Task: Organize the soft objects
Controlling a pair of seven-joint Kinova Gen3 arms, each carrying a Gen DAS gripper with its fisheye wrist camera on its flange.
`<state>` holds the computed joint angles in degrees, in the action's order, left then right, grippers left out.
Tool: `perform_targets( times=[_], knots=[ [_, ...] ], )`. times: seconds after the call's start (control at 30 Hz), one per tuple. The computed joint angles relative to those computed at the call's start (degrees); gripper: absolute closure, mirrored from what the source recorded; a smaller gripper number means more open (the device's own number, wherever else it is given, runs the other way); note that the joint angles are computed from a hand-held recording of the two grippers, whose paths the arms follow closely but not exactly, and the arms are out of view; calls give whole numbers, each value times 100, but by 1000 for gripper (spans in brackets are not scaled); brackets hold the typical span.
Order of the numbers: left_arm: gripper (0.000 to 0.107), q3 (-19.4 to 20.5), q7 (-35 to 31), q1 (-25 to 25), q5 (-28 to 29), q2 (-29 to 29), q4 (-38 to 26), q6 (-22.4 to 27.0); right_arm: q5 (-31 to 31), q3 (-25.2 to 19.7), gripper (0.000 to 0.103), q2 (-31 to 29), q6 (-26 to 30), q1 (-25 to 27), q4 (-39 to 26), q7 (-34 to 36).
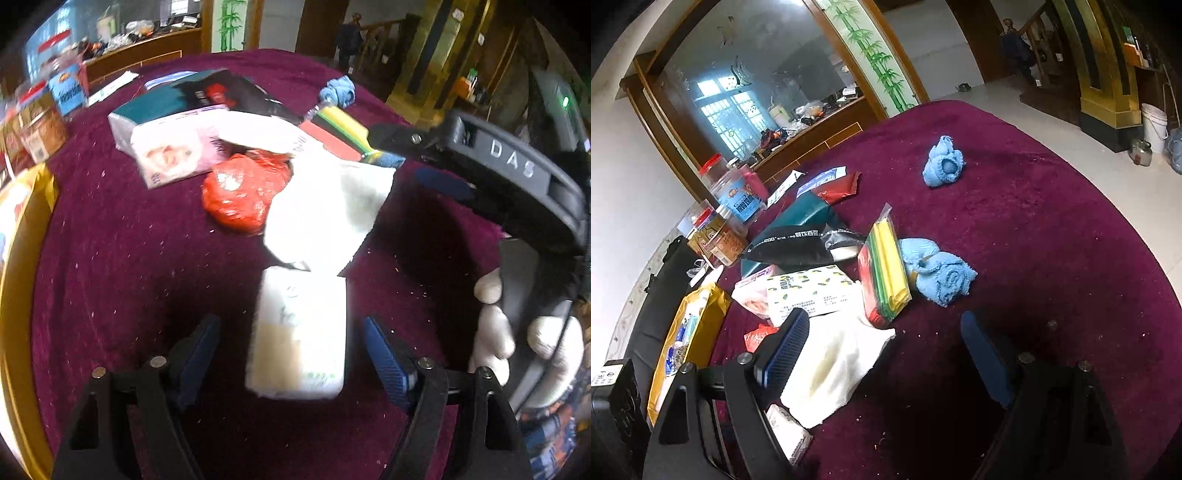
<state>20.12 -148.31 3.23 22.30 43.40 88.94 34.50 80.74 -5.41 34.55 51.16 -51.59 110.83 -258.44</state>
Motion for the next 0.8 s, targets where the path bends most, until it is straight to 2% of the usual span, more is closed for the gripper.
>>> perform_targets(
  times=[0.07,0.1,0.13,0.17,0.2,0.23,0.27,0.4,0.53,0.7,0.8],
  knots=[
    [14,3,119,123,-208,-28,79,-185,-64,-4,20,12,13,4,-29,50],
    [15,5,109,201,-288,-43,165,-388,-111,-5,20,15,14,7,-47,84],
    [20,-21,18,267,-275,-73,274,-621,-176,-1,20,23,24,5,-72,123],
    [28,27,-131,254,-265,-81,390,-854,-228,9,20,29,37,-9,-87,148],
    [54,153,-352,135,-161,-95,528,-1081,-278,22,20,34,51,-26,-101,169],
    [63,381,-484,-91,-137,-89,618,-1215,-319,37,20,39,62,-44,-112,184],
    [63,560,-524,-265,-187,-63,648,-1256,-358,50,20,43,54,-48,-127,217],
    [63,1129,-948,-1147,59,22,566,-851,-487,104,20,48,-36,-50,-168,357],
    [63,1380,-1285,-1892,604,134,261,31,-647,156,20,91,-79,-54,-314,739],
    [62,1129,-1392,-2182,1227,235,-131,947,-1181,207,20,179,-257,24,-741,1774],
    [62,920,-1471,-2222,1484,314,-309,1240,-1363,176,20,231,-808,247,-957,2254]
  ],
)
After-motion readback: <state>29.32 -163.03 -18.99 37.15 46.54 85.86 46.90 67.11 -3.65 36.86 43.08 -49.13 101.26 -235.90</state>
